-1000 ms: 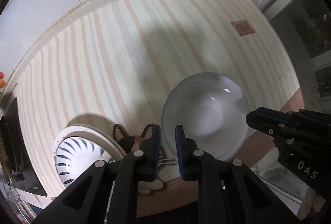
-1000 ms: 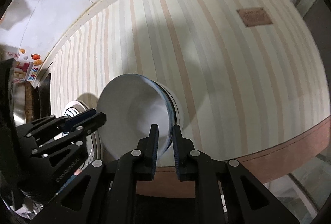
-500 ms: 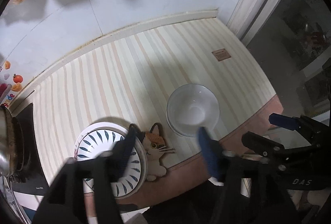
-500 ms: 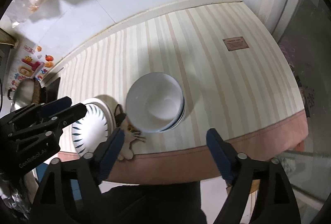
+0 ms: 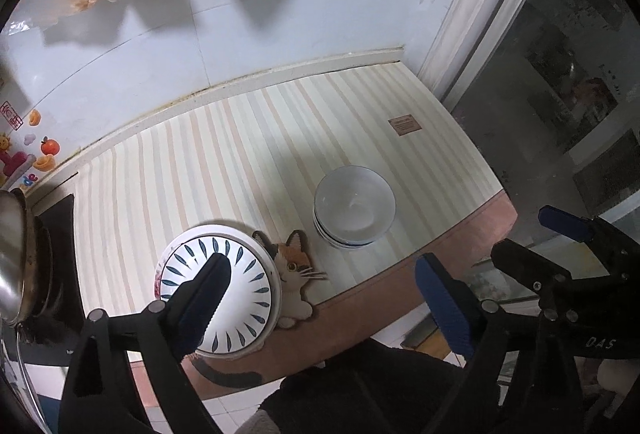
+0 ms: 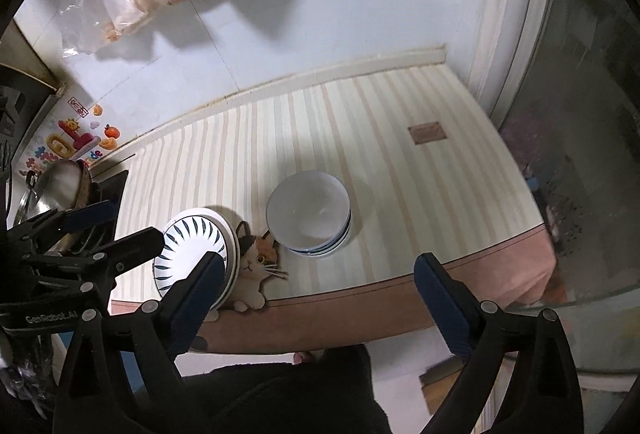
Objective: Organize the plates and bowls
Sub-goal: 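Carry the bowl stack toward the plate stack on the cat mat, then tilt the bowl stack upright and lower it onto the plate stack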
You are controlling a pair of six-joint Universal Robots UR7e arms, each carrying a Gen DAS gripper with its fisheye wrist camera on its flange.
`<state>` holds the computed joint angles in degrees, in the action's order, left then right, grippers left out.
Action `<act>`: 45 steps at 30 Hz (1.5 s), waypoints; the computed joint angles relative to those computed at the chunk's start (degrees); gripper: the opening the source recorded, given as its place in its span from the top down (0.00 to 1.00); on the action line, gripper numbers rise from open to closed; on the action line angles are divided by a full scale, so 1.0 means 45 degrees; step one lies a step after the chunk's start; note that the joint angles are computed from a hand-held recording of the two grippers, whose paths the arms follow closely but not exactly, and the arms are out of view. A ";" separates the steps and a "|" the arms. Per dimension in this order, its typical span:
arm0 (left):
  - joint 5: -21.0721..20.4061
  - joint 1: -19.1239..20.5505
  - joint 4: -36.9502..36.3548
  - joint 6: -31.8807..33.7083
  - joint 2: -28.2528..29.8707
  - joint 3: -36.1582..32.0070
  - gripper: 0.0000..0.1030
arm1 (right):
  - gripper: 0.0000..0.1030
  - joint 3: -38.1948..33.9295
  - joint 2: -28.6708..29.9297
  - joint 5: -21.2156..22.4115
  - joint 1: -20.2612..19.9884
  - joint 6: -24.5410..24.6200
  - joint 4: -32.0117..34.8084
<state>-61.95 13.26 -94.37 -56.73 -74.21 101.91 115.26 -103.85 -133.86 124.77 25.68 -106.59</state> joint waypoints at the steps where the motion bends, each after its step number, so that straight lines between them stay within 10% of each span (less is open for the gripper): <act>1: -0.0020 -0.0053 0.0044 -0.0067 -0.0054 -0.0011 0.08 | 0.05 -0.0071 -0.0001 -0.0068 0.0147 0.0139 0.0156; 19: -0.0145 0.0940 -0.2042 0.0817 0.0346 0.0688 0.01 | 0.03 0.0191 -0.0300 0.0529 -0.0812 -0.0328 -0.0489; 35: -0.2769 0.5003 -0.5308 0.1826 0.3394 0.0809 0.03 | 0.03 0.2191 0.0607 0.7716 -0.9141 -0.5785 -0.5088; 45: -0.5254 0.6423 -0.6489 0.2369 0.4714 0.0594 0.39 | 0.03 0.2003 0.2822 0.9434 -1.1108 -0.7040 -0.4845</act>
